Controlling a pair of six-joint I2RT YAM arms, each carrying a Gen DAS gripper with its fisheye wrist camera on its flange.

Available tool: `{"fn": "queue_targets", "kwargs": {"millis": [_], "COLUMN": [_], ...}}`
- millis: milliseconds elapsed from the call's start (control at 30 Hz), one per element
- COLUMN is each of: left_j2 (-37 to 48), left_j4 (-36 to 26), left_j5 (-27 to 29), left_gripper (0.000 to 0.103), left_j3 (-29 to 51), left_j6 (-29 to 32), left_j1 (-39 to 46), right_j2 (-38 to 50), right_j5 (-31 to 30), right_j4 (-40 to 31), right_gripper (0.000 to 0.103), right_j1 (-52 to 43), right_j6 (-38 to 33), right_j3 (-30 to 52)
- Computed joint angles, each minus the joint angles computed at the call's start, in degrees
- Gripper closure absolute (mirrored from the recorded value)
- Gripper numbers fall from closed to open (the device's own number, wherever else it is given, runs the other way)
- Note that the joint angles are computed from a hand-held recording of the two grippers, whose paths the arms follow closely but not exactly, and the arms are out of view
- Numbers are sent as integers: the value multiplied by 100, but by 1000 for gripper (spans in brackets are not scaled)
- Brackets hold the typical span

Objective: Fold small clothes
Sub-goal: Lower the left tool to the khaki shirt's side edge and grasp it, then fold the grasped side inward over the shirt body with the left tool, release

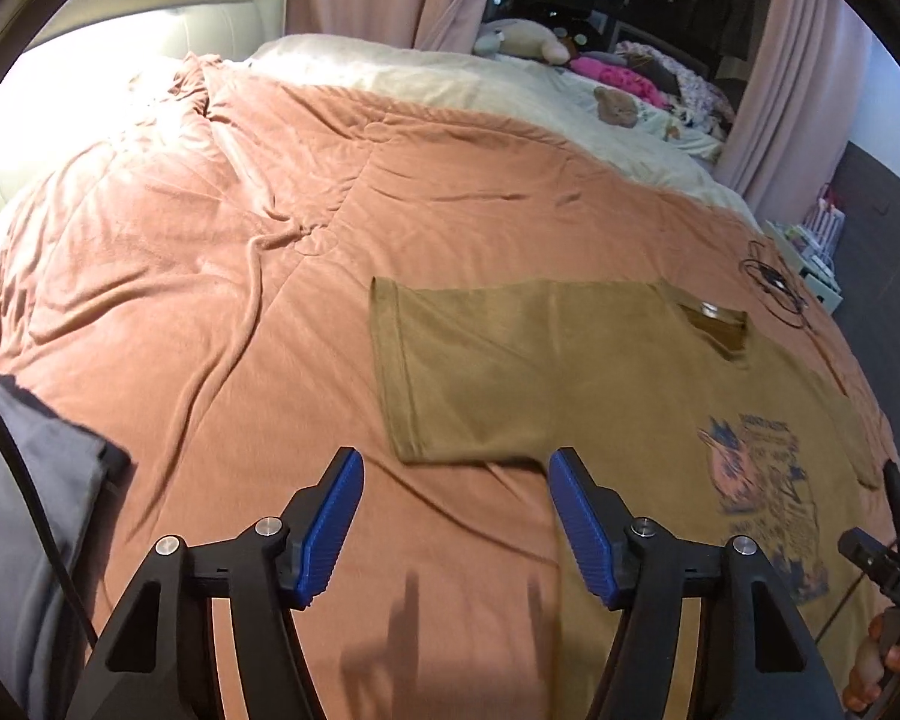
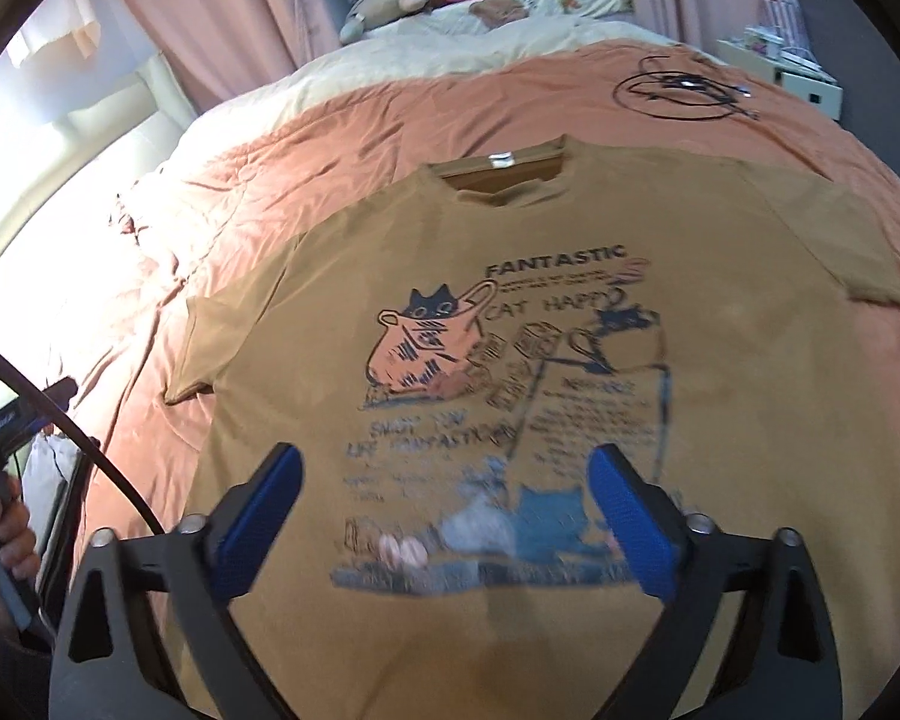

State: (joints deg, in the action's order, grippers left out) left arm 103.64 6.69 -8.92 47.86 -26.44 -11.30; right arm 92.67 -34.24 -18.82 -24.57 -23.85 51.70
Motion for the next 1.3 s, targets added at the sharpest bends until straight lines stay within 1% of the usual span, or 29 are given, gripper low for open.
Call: {"fn": "queue_targets", "kwargs": {"millis": [67,167,233,333,400,467,533,633,700,733,767,800,833,867,933,1000,1067,1200,1233,1300], "left_j2": [360,1011,1467,2038,2469,2731,3002,3357,3555,3547,3522,3483,3430,3425,3262,3094,2895,2506,2432,2295], "left_j4": [52,-9,-82,-201,-397,-516,-639,-844,-956,-850,-812,-826,-813,-807,-732,-651,-630,-669,-688,-770], "left_j5": [167,329,499,648,666,689,746,900,877,821,774,776,906,1066,1168,1173,1161,1102,1128,1143], "left_gripper": [38,42,43,43,43,43,44,53,58,60,68,83,90,95,96,96,96,96,96,97], "left_j3": [285,865,1280,1827,2291,2572,2869,3264,3462,3401,3363,3337,3287,3292,3127,3000,2887,2769,2766,2786], "left_j6": [96,253,338,402,414,364,334,324,270,258,279,314,315,286,225,238,253,293,282,271], "left_j1": [173,405,555,708,807,900,975,1038,1028,1017,1003,1002,1039,1085,1120,1092,1054,952,934,887], "right_j2": [203,558,728,1008,1210,1427,1591,1832,2008,2087,2182,2290,2402,2501,2689,2930,3238,3871,3990,4383], "right_j5": [123,306,348,372,515,714,772,796,806,780,720,602,432,320,179,40,-224,-420,-443,-473], "right_j4": [85,187,233,383,413,425,428,476,513,509,457,368,270,195,142,75,14,-5,5,-42], "right_gripper": [16,25,28,38,43,52,54,54,54,56,61,62,68,72,75,75,75,76,81,83], "right_j1": [220,563,690,919,1100,1300,1426,1590,1725,1780,1838,1884,1947,2000,2125,2273,2385,2609,2661,2786], "right_j6": [111,280,335,417,480,569,682,830,953,1001,1044,1083,1121,1137,1221,1430,1660,2048,2128,2343], "right_j3": [159,412,538,736,910,1113,1269,1457,1587,1650,1745,1862,1996,2116,2320,2595,2912,3536,3644,4041]}}
